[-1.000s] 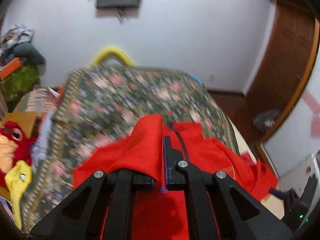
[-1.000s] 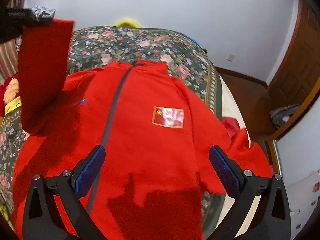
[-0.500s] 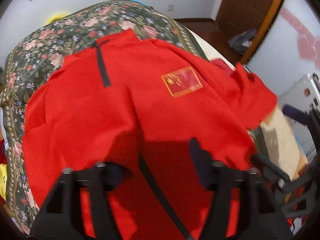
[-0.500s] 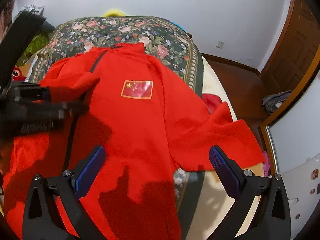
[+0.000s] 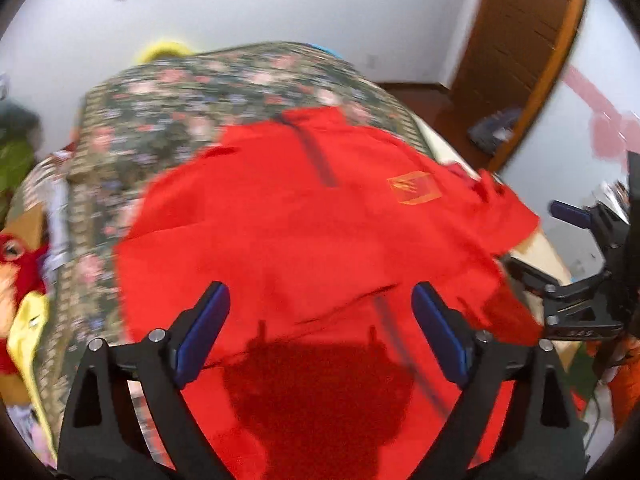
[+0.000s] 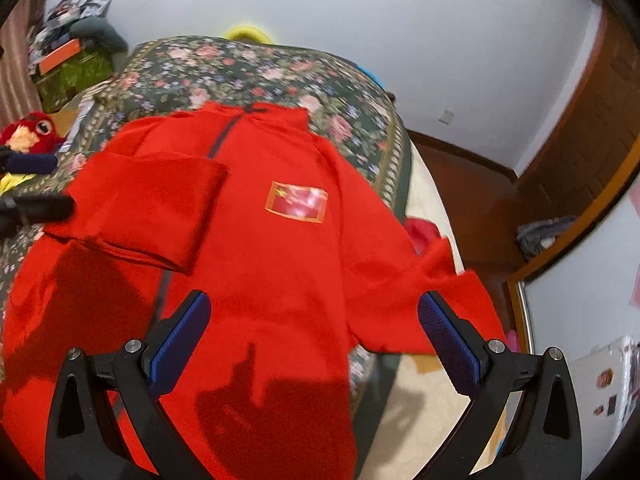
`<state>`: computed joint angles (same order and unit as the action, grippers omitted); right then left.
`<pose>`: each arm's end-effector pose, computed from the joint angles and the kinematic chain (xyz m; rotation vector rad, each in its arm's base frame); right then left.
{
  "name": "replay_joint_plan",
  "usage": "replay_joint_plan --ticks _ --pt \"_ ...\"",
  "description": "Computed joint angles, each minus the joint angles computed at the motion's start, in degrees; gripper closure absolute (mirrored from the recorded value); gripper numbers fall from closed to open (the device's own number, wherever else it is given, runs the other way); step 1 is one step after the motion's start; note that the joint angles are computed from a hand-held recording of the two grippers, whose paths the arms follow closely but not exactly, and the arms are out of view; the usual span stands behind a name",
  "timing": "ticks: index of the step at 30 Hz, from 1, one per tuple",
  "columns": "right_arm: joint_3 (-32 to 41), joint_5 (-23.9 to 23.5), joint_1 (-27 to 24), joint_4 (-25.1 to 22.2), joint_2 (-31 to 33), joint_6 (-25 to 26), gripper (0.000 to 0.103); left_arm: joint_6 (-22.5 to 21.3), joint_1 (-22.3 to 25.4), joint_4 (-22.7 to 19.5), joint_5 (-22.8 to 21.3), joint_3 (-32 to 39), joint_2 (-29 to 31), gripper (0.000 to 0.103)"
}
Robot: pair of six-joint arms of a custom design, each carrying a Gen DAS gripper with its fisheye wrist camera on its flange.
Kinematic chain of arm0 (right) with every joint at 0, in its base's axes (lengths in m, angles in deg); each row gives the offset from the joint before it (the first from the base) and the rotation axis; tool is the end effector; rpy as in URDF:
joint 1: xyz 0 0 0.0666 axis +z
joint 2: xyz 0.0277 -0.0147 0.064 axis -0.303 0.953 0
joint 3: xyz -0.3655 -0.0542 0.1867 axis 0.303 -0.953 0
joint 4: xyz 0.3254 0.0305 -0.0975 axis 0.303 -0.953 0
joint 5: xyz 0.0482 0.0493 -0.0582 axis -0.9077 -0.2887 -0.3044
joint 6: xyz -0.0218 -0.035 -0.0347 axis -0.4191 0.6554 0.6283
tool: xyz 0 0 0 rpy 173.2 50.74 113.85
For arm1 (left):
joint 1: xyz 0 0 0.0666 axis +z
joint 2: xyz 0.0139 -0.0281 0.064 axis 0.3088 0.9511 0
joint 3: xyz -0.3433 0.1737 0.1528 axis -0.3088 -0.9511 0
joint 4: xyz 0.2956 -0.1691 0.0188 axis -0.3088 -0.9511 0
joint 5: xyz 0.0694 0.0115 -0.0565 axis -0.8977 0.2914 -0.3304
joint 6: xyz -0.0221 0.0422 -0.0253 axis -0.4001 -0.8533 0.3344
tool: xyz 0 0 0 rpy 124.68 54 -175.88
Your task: Fold large clothes
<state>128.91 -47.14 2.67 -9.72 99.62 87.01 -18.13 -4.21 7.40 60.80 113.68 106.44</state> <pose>0.6189 0.2275 0.4429 -0.7343 2.3797 0.0080 0.6177 -0.2468 0.4219 -0.0194 2.5368 -0.1071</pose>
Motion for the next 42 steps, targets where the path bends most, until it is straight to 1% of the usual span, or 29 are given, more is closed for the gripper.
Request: replay_joint_plan --ticks 3,4,6,9,12,15,16,19,21,23,24,26,27,29,30,32,33,34,35,36,37,38,40,42 --pt "1.22 0.30 2.00 0.41 0.76 1.80 0.000 1.12 2.83 3.24 -4.37 -10.03 -5.48 0.010" --pt "1.91 0.32 2.75 0.18 1.24 2.48 0.000 1.76 3.53 4.05 -5.21 -12.67 -6.79 0.010" --pt "1.86 0.09 3.83 0.56 1.59 3.37 0.000 3.32 5.46 6.21 -5.54 -18.85 -9.52 0.010" --pt "3.97 -0.29 5.56 -0.51 3.49 4.49 0.000 5.58 8.53 7.70 -5.33 -26.57 -11.80 0.010" --pt "7.63 -0.04 7.08 -2.84 6.44 5.15 0.000 6.41 10.46 9.10 -4.13 -31.83 -12.47 0.010" --pt "11.51 -0.41 8.04 -5.46 9.38 5.32 0.000 6.25 11.62 11.25 -2.20 -36.10 -12.41 0.010" --pt "11.78 -0.55 8.35 -5.85 9.74 5.14 0.001 6.20 11.84 12.20 -1.64 -37.29 -12.15 0.010" --pt "15.80 -1.49 9.09 -8.64 12.59 4.46 0.002 5.12 12.22 15.14 0.99 -39.18 -11.46 0.010" --pt "15.77 -1.68 9.43 -8.42 13.00 3.96 0.003 4.26 11.97 17.21 1.01 -39.48 -10.73 0.011" --pt "18.93 -2.36 9.72 -10.73 14.95 3.85 0.011 3.31 11.70 18.83 0.42 -39.19 -9.85 0.016" --pt "20.64 -2.65 9.87 -11.93 15.96 3.74 0.013 2.97 11.57 19.72 0.30 -39.13 -9.61 0.017" --pt "23.58 -2.95 10.14 -13.68 17.82 3.42 0.020 2.48 11.54 21.38 0.15 -38.99 -9.18 0.026" --pt "26.41 -3.10 10.31 -15.60 19.42 3.27 0.021 2.44 11.55 21.71 0.14 -38.64 -8.87 0.028" --pt "31.63 -3.86 10.52 -19.20 22.27 3.04 0.026 2.13 11.64 22.01 -0.02 -37.59 -7.97 0.040" --pt "32.82 -4.50 10.57 -19.96 23.01 2.89 0.027 1.94 11.61 22.00 -0.47 -37.03 -7.42 0.044" --pt "29.97 -5.92 10.66 -17.70 22.01 2.59 0.036 1.82 11.68 22.45 -0.27 -36.31 -6.62 0.059" --pt "28.76 -6.54 10.66 -16.69 21.54 2.55 0.040 1.90 11.91 22.85 0.50 -36.12 -6.44 0.065" --pt "27.45 -7.15 10.63 -15.60 20.96 2.37 0.047 2.47 12.05 23.37 1.23 -36.05 -6.37 0.076" --pt "26.07 -7.29 10.64 -14.55 20.31 2.28 0.056 3.05 12.19 23.48 1.48 -35.80 -6.18 0.084" --pt "25.14 -7.64 10.64 -13.81 19.79 2.32 0.061 3.70 12.27 23.31 1.31 -35.46 -6.01 0.088" --pt "26.10 -8.46 10.60 -14.63 20.10 2.36 0.072 4.35 12.36 23.32 1.00 -35.49 -6.10 0.095" --pt "27.85 -9.47 10.47 -16.08 20.72 1.92 0.083 4.90 12.52 23.25 0.88 -35.49 -6.20 0.096" --pt "29.30 -9.87 10.26 -17.17 20.82 0.69 0.096 6.06 12.85 23.98 -0.03 -36.55 -7.38 0.097" --pt "26.31 -9.86 9.83 -14.30 18.54 -1.08 0.096 6.49 12.97 24.77 -1.58 -37.79 -9.00 0.097"
